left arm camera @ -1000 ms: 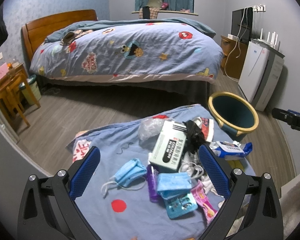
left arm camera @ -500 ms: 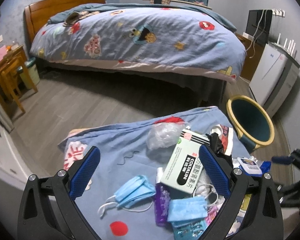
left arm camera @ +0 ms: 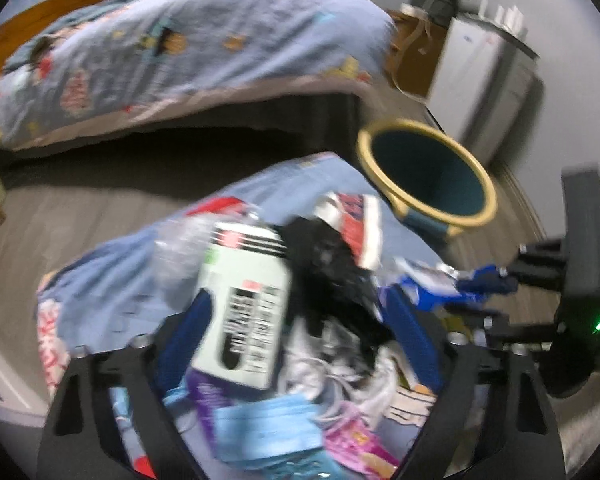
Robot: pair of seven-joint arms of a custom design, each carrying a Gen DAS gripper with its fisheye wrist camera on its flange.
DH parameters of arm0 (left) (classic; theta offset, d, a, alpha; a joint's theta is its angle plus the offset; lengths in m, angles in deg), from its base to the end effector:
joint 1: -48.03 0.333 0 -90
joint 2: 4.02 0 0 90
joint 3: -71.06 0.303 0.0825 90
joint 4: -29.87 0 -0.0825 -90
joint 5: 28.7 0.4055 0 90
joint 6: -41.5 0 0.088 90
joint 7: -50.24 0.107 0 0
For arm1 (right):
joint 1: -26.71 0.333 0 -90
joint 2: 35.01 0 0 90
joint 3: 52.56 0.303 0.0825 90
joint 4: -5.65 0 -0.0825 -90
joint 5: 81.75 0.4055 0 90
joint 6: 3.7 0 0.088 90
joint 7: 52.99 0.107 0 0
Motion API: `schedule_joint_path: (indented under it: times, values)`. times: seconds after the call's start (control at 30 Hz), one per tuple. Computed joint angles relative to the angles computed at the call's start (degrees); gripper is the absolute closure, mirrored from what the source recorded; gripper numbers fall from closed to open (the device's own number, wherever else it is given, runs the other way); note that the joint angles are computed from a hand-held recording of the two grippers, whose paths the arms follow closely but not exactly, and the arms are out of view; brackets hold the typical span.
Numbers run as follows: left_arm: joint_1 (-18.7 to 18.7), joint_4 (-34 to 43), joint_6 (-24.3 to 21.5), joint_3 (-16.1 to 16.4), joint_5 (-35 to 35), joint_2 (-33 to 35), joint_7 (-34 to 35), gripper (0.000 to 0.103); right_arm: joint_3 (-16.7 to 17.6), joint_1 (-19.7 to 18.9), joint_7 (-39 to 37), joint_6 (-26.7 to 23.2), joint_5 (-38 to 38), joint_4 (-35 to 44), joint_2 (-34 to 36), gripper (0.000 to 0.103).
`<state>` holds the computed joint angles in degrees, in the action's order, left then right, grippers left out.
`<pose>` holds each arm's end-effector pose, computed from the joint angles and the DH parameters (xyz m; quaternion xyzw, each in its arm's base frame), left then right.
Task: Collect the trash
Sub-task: 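Grasp the black plastic bag with the left tool while the right grasps the wipes pack, then drop the black bag into the bin with left tool while right drops wipes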
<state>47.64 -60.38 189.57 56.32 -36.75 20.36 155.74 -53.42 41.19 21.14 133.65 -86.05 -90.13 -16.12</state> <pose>0.7163 -0.1616 0.4482 -0.5323 0.7886 -0.2761 0.1362 0.6817 0.1657 0.4339 -0.8578 0.4738 -0.1643 0.1126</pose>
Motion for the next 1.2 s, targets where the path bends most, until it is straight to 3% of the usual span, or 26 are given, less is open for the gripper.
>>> schedule_joint_path:
  times: [0.13, 0.2, 0.33, 0.47, 0.77, 0.87, 1.03, 1.2]
  values:
    - [-1.1, 2.3, -2.8, 0.1, 1.0, 2.3, -0.9, 0.033, 0.2, -1.1, 1.7, -1.8, 3.6, 1.9, 0.0, 0.091]
    - [-1.3, 3.4, -4.1, 0.0, 1.2, 3.3, -0.8, 0.043, 0.4, -1.7, 2.0, -2.3, 5.4, 2.4, -0.2, 0.092]
    - [-2.5, 5.0, -6.8, 0.6, 3.7, 4.9, -1.1, 0.084, 0.1, -2.6, 4.9, -3.5, 7.7, 4.0, -0.3, 0.092]
    - [-1.2, 2.8, -4.4, -0.4, 2.2, 2.6, 1.1, 0.093, -0.1, -3.6, 7.2, -2.4, 9.6, 3.6, -1.4, 0.092]
    - [-0.2, -2.7, 6.2, -1.1, -1.2, -3.8, 3.2, 0.096, -1.0, -3.8, 17.5, 2.1, 9.2, 5.0, -2.6, 0.092]
    - [-0.7, -2.2, 8.0, -1.2, -0.9, -4.4, 3.4, 0.096, -1.8, -3.2, 21.2, 4.0, 6.0, 6.7, -1.7, 0.092]
    - [-2.3, 3.2, 7.5, -1.0, 0.7, -1.8, 2.3, 0.096, -2.9, -4.8, 28.4, 7.1, 7.5, 11.3, 1.8, 0.092]
    - [-4.3, 11.4, 3.9, -0.6, 3.8, 2.8, 1.1, 0.096, -4.2, -7.0, 34.1, 9.4, 8.9, 13.8, 5.0, 0.092]
